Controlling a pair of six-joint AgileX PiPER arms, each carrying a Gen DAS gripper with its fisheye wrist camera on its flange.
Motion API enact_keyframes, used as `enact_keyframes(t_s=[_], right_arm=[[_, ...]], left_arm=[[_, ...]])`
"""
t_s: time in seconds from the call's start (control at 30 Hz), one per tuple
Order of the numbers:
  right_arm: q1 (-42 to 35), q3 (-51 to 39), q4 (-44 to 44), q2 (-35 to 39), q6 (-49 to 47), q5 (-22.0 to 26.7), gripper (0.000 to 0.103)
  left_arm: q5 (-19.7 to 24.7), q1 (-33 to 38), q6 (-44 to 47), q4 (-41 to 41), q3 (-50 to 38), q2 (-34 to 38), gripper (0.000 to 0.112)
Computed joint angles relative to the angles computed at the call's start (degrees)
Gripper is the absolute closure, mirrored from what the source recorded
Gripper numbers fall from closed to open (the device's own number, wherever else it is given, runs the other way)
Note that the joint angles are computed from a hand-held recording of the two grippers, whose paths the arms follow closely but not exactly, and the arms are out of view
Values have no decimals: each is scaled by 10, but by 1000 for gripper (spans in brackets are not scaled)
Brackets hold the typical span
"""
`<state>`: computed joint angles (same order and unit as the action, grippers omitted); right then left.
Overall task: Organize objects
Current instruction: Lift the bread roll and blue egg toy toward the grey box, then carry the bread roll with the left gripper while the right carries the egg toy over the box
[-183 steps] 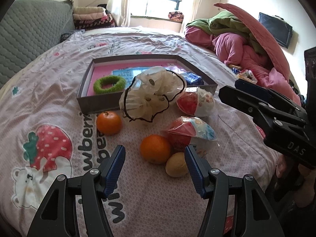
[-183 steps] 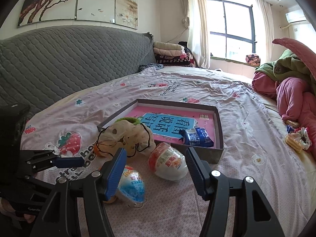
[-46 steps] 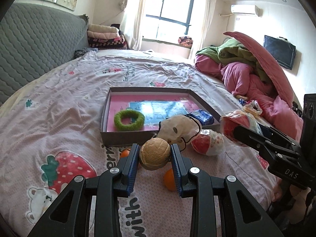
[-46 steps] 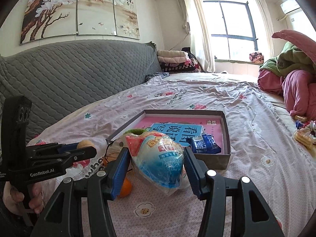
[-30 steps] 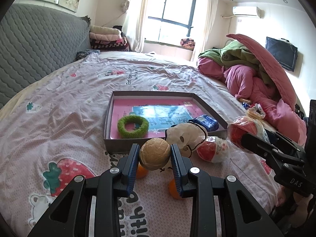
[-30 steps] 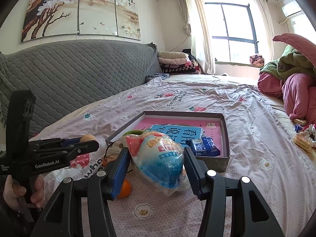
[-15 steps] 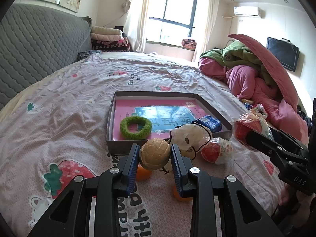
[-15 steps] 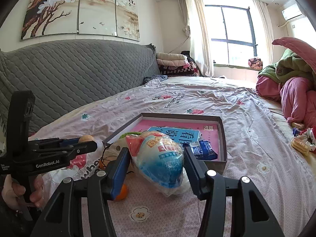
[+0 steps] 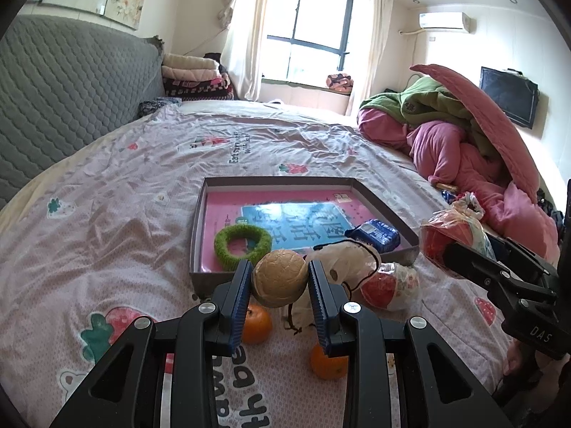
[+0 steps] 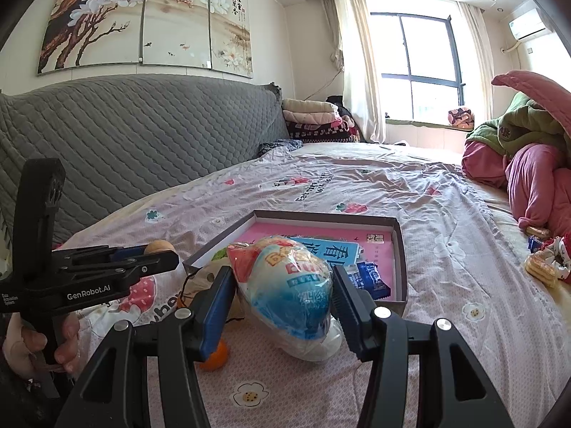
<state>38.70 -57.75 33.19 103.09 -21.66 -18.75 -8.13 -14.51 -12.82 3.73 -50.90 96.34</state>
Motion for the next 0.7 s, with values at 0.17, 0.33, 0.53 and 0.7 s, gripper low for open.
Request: enact_keyframes(t_s=[0.17, 0.33, 0.53, 0.7], right_arm=[[-3, -9, 13, 0, -21, 4, 48], [-8, -23, 32, 4, -47, 11, 48], [-18, -40, 40, 8, -66, 23, 48], [-20, -54, 62, 14, -97, 29, 48]], left_arm=[[10, 2, -21, 26, -15, 5, 80], [16, 6, -34, 42, -31, 11, 80], [26, 9, -48, 64, -59, 23, 80], [30, 12, -142, 156, -75, 33, 80]])
